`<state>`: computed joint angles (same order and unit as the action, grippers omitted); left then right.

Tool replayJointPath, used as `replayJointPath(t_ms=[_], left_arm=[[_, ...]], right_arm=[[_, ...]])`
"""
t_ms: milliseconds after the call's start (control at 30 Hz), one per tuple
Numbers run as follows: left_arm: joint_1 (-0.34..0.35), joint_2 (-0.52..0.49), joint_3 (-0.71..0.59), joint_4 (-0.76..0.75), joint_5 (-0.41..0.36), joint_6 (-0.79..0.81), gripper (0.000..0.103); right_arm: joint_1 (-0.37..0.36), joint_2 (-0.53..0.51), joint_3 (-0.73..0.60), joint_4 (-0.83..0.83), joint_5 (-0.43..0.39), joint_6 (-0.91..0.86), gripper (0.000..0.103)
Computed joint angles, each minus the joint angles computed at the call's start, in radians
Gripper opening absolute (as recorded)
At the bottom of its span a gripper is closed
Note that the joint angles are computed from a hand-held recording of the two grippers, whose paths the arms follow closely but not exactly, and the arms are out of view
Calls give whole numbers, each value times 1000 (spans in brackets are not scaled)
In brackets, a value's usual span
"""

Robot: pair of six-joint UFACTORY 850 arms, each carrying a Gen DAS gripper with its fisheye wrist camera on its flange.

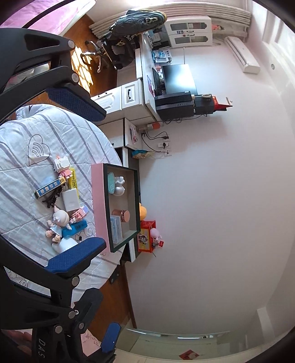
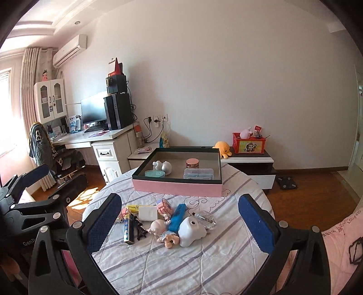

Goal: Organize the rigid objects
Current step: 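Withdraw both tools from the pink box back over the items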

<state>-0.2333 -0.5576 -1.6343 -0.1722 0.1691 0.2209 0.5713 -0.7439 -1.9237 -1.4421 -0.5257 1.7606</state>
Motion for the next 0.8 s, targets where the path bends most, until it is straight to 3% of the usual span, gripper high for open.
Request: replayJointPath(t_ms=[433,800], left_arm=[[-3,107,138,-48,83,17,103],[-3,101,135,-53,68,28,103]], right_arm=[[48,94,130,-143,-46,131,103],[42,77,112,-106,-41,95,103]])
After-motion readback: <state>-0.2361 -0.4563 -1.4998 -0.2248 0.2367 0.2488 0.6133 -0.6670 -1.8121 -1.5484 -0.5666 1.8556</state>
